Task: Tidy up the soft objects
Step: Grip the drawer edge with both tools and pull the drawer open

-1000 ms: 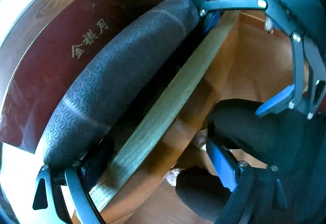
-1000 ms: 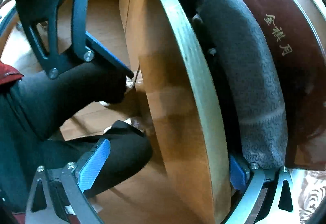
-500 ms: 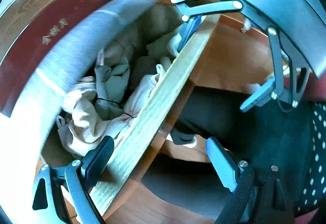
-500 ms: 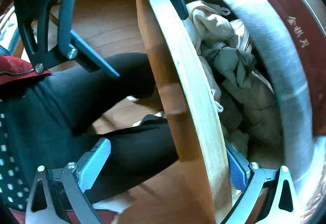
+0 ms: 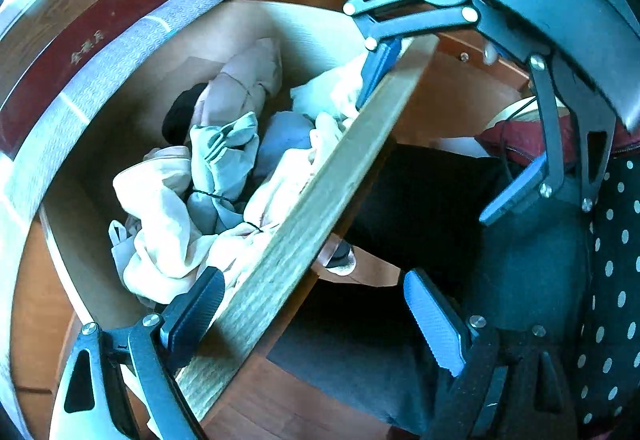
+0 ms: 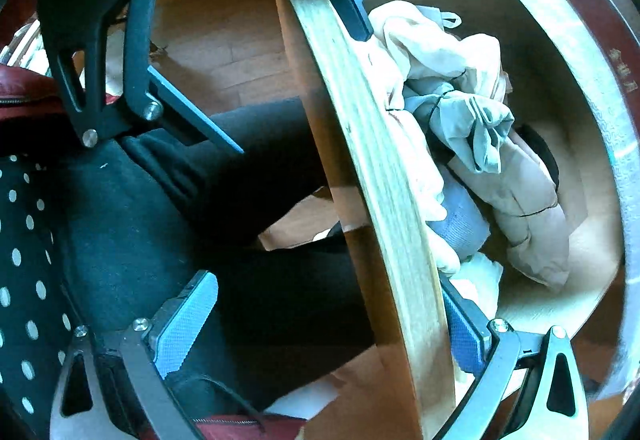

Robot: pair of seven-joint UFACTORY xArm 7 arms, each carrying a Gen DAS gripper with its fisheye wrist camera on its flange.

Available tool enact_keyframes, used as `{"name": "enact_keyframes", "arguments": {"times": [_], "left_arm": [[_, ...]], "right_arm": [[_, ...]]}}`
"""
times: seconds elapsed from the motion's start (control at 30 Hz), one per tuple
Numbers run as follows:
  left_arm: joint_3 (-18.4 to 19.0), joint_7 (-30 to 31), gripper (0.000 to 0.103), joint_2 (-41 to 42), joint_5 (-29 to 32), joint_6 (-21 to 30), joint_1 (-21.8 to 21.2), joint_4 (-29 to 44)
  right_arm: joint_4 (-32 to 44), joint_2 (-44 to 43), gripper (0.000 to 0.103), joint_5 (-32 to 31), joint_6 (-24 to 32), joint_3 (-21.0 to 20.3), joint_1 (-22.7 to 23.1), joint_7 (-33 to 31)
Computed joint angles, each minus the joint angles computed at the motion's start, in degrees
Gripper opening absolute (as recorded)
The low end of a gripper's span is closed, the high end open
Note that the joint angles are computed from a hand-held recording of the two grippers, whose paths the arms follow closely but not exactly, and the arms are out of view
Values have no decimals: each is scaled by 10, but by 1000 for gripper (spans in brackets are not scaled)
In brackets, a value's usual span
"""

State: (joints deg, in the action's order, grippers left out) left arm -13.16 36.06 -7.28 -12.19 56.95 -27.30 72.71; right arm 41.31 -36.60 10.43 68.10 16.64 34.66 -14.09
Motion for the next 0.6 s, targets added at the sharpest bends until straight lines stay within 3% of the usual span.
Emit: {"name": "enact_keyframes", "arguments": {"times": [0.2, 0.33, 0.47, 0.6], "left_arm": [[7, -19, 92, -1, -10, -36, 8, 5], [19, -12, 92, 1, -40, -14, 17, 35], [12, -18, 92, 9, -2, -10, 22, 64], [10, -94, 88, 31, 6, -28, 29, 96]], "right_arm": [[25, -4, 103, 11, 12, -17, -12, 4], [32, 1, 103, 2, 13, -6, -20, 14], [1, -4, 103, -10, -13, 22, -13, 43], [-15, -1, 103, -44, -44, 41, -8, 72]]}}
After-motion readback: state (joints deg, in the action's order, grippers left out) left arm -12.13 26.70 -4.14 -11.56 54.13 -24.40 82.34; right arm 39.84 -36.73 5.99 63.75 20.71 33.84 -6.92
